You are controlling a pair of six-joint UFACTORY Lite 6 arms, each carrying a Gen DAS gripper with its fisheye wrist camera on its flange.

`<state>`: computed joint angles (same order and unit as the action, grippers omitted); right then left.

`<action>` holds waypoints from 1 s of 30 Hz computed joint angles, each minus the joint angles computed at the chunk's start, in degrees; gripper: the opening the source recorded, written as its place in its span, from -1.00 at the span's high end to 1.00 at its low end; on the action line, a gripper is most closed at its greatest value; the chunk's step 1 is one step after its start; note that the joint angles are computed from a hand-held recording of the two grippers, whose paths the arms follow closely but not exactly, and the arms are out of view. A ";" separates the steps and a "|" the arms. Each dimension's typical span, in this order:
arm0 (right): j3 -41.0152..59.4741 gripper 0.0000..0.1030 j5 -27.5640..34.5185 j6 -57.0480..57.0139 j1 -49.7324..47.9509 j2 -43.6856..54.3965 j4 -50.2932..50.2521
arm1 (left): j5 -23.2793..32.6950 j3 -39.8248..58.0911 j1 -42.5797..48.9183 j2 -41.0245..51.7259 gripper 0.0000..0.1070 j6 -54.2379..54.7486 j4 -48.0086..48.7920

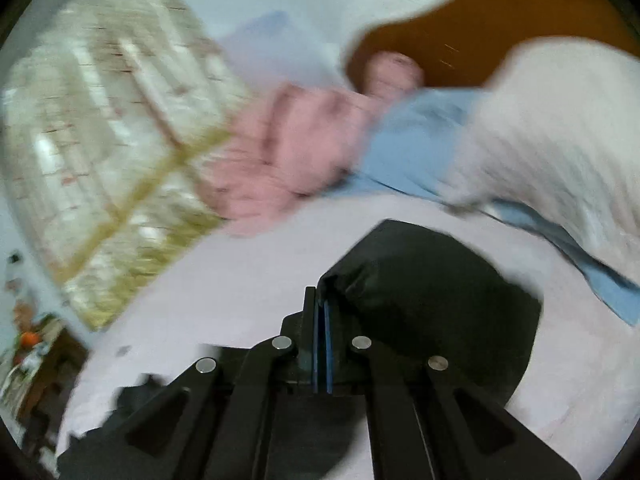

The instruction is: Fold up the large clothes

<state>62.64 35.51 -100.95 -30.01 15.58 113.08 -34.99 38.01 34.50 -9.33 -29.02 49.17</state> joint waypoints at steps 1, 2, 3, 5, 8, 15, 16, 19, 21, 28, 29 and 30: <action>-1.38 0.95 0.34 1.39 1.71 -3.44 -0.70 | 0.15 -0.92 0.74 -2.84 -0.90 0.35 -0.57; -3.10 0.95 0.02 2.53 4.68 -7.53 -1.18 | -0.74 -2.23 2.03 -6.17 -0.90 -0.17 -0.29; -4.79 0.95 -0.37 3.34 7.62 -10.73 -1.61 | -2.85 -3.36 4.59 -9.53 -0.90 -3.02 2.38; -6.96 0.95 -1.25 6.15 14.65 -14.89 -3.91 | -4.70 -2.82 9.24 -13.56 -0.90 -11.83 9.79; -7.04 0.95 -7.78 8.73 27.08 -15.85 -5.70 | -5.21 -0.07 13.59 -15.04 -0.90 -22.24 18.52; 3.91 0.94 -19.22 20.72 49.85 4.71 -16.37 | -1.99 1.51 11.54 -12.03 -0.90 -19.30 16.87; 5.06 0.94 -18.41 25.19 50.51 7.15 -20.43 | -0.82 1.37 10.58 -11.92 -0.90 -18.86 16.41; 9.09 0.94 -15.52 36.47 51.20 12.57 -33.33 | 1.88 2.69 8.20 -9.28 -0.90 -19.32 16.92; 7.38 0.75 -15.33 35.16 51.20 11.55 -31.89 | 3.37 3.64 6.82 -7.48 -0.90 -20.53 18.09; -8.20 -0.06 -10.95 17.84 47.70 -8.72 -14.25 | 4.08 3.39 2.21 -4.35 -0.90 -23.67 22.53; -9.83 -0.06 -10.82 17.08 46.58 -11.73 -13.07 | 3.90 3.27 1.37 -3.91 -0.90 -25.09 24.35; -11.03 -0.06 -11.37 17.89 45.36 -14.70 -13.57 | 4.76 3.33 -0.08 -3.39 -0.90 -25.93 25.70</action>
